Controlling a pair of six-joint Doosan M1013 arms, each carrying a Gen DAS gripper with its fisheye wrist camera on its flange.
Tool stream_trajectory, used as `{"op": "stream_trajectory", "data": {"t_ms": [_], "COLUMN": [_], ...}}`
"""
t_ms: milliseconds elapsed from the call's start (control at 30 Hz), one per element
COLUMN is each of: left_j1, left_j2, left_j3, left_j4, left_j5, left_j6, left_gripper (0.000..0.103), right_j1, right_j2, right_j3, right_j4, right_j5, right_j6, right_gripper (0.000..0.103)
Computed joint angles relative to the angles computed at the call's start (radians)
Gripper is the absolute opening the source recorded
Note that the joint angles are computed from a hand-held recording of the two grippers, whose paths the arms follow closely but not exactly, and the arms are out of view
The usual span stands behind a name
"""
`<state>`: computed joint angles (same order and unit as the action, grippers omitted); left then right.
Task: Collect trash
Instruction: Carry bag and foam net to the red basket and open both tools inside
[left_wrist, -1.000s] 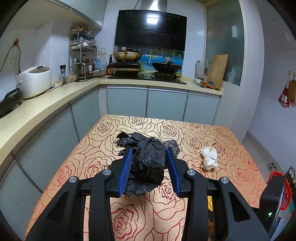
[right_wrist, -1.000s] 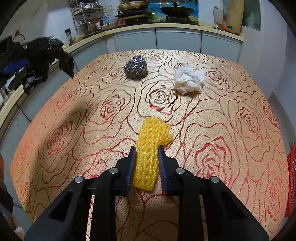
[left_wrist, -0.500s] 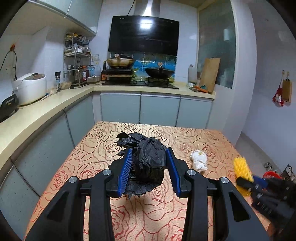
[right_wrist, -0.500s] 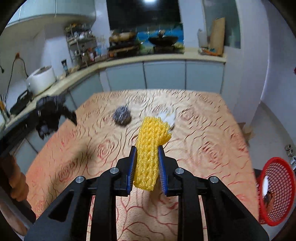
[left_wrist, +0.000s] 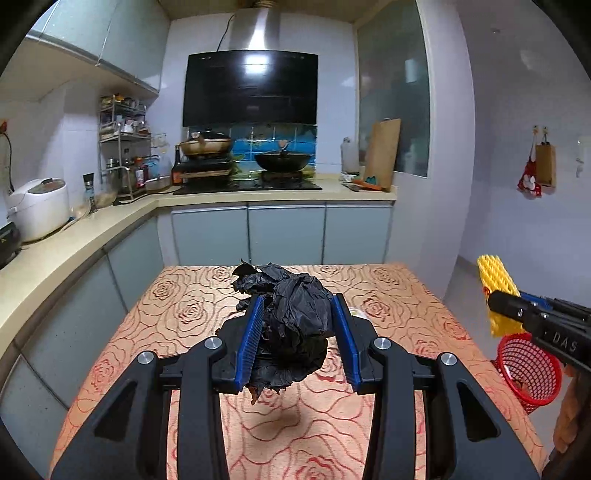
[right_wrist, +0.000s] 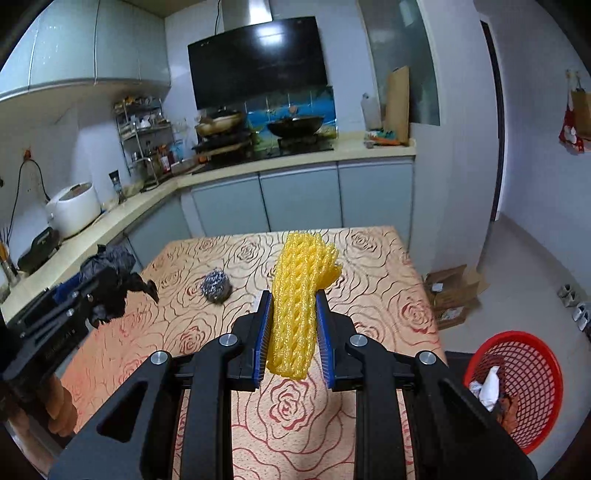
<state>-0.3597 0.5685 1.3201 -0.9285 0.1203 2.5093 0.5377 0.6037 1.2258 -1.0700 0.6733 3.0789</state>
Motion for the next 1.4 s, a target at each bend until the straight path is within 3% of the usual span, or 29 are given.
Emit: {"op": "stream_trajectory", "data": {"t_ms": [433,867,1200,1400], "left_j1": [-0.047,-0.096,-0.143,-0.179], "left_j2": [-0.014,0.0,0.032,0.076], "left_j3": [0.001,-0.022,-0.067,-0.124], "left_j4": [-0.256,-0.247,-0.245,-0.134], "left_j5": [0.027,0.106,0.238,0.341], "left_j6": [0.324,0.355,0.375,0.28], "left_gripper": [0.037,0.037,0.037,0.037], "right_j1": [-0.004,-0.017,-0.032,-0.048], "right_j2": [-0.074,-0.138,-0.188,-0.219], "right_j3": [0.109,0.211,0.295,0.358], "right_j4": [-0.142,-0.208,-0.207,-0.186], "right_j5": [0.042,0.132,0.215,0.251], "right_j6": [0.189,0.314,0.386,0.423], "right_gripper": [0.023,0.023,0.023,0.023]}}
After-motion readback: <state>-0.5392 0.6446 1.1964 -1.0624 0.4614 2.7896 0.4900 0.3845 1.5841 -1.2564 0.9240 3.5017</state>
